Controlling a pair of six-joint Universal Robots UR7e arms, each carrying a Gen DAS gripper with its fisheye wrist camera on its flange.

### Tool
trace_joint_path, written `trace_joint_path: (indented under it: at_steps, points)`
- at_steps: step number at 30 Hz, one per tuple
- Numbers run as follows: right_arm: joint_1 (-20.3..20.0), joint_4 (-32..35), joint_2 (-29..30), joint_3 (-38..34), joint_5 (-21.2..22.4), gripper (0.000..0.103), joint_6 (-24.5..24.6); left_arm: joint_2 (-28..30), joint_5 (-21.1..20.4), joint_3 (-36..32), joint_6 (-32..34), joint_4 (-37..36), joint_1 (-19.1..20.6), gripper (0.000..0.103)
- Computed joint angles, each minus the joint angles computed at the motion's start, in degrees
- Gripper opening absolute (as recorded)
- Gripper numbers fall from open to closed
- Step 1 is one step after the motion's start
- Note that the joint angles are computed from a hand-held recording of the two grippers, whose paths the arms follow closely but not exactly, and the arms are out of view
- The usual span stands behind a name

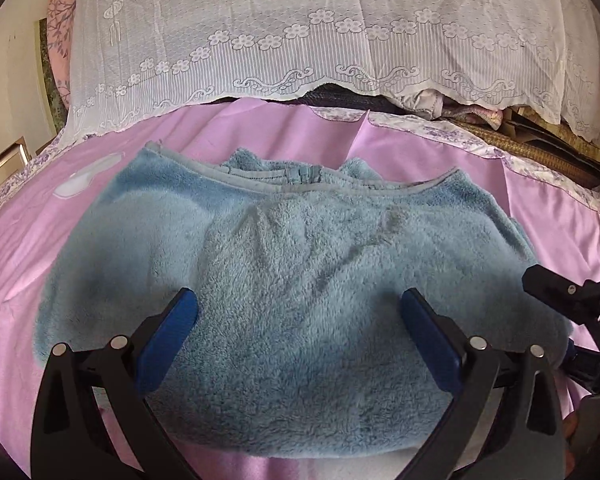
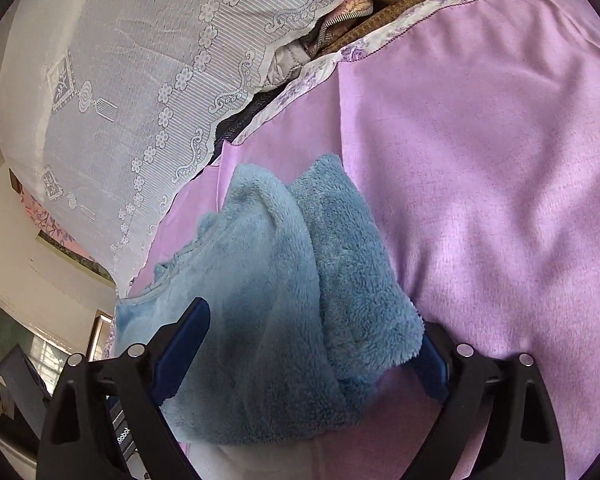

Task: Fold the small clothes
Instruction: 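Hold the jacket with the left tool while the right tool folds its side over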

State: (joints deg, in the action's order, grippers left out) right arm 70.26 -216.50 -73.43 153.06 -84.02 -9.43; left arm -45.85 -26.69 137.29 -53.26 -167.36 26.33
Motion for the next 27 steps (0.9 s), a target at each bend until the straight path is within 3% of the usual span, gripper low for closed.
trace_joint_path:
  at_steps: [3, 5, 7, 13, 17, 21, 27]
  points:
    - [1.5, -0.4, 1.4, -1.4, -1.9, 0.089, -0.6, 0.3, -1.8, 0.2, 2.7, -4.1, 1.9, 0.099]
    - [2.0, -1.9, 2.4, -1.6, -2.7, 0.071, -1.2, 0.5, -1.9, 0.0, 2.5, -3.8, 2.1, 0.099]
    - [-0.1, -0.7, 1.8, -1.0, 1.4, 0.05, -1.6, 1.0, -1.4, -1.0, 1.6, -0.3, 2.1, 0.099]
    - [-5.0, 4.7, -0.6, -0.1, 11.8, 0.051, -3.4, 0.9, -1.6, -0.8, 2.1, -0.8, 2.2, 0.099]
    - [-4.4, 3.9, 0.2, -0.5, 10.6, 0.048, -2.6, 1.0, -1.3, -1.0, 1.8, -0.1, 2.1, 0.099]
    - [-4.8, 1.1, 0.9, 0.2, 11.0, 0.038, -1.9, 1.1, -1.1, -1.0, 1.7, 0.3, 2.0, 0.099]
    - [-1.9, -3.6, 2.7, 0.5, 6.2, 0.035, -2.7, 1.1, -0.9, -1.2, 1.7, 0.8, 1.9, 0.099]
